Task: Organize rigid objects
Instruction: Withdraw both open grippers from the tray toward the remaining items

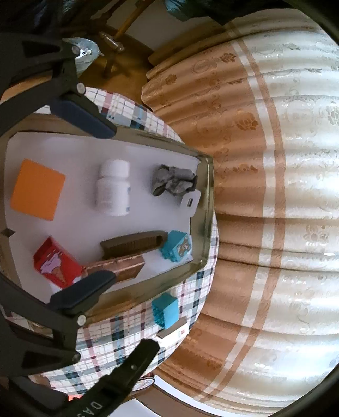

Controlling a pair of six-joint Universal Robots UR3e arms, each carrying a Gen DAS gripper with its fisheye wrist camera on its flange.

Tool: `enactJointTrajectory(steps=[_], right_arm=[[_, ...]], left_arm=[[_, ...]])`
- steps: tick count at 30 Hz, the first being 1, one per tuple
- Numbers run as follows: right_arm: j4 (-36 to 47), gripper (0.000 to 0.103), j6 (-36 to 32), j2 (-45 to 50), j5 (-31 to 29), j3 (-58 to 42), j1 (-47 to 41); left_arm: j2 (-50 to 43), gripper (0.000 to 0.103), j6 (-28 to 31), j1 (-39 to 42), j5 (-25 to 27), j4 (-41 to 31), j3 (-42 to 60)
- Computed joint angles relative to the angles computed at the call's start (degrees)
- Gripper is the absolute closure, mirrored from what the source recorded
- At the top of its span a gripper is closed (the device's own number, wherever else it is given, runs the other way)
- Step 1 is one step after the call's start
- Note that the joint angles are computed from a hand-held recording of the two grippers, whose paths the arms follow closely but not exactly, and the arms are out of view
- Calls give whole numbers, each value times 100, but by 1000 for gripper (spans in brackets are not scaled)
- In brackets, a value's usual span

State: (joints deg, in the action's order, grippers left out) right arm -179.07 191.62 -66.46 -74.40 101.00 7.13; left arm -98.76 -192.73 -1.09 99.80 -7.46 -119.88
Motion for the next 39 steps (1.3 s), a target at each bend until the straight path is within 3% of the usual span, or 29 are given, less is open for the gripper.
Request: enactJointTrajectory(steps=[4, 8, 13, 16, 20, 24, 35, 39], right_arm=[[-390, 28, -88, -262, -452, 579, -149], [-1125, 12, -72, -447, -1368, 1178, -147], [-1930, 12, -372, -321, -2378, 1501, -66], [-2794, 12, -463, -172, -2679, 1767, -54], [-3306, 11, -578, -67, -3024, 1851, 122], [-3595, 5, -924, 93, -3263, 1760, 385], [-3823, 1, -860, 189, -3787, 1818, 637], [-3377, 1, -689, 54, -3646, 1789, 526]], left_arm=[[-194, 1, -110, -501, 773, 472, -66], [-520, 1, -232, -943, 1419, 1029, -169], [-717, 1, -507, -1198, 1577, 1386, -175], [-1025, 1, -580, -1533, 2081, 1769, -19], [-1476, 1, -462, -1898, 2748, 2568, 62], [-1525, 1, -447, -1919, 2713, 2691, 28], [-1647, 1, -501, -2088, 3084, 2972, 15], [-1652, 1, -474, -2105, 3089, 3132, -42]])
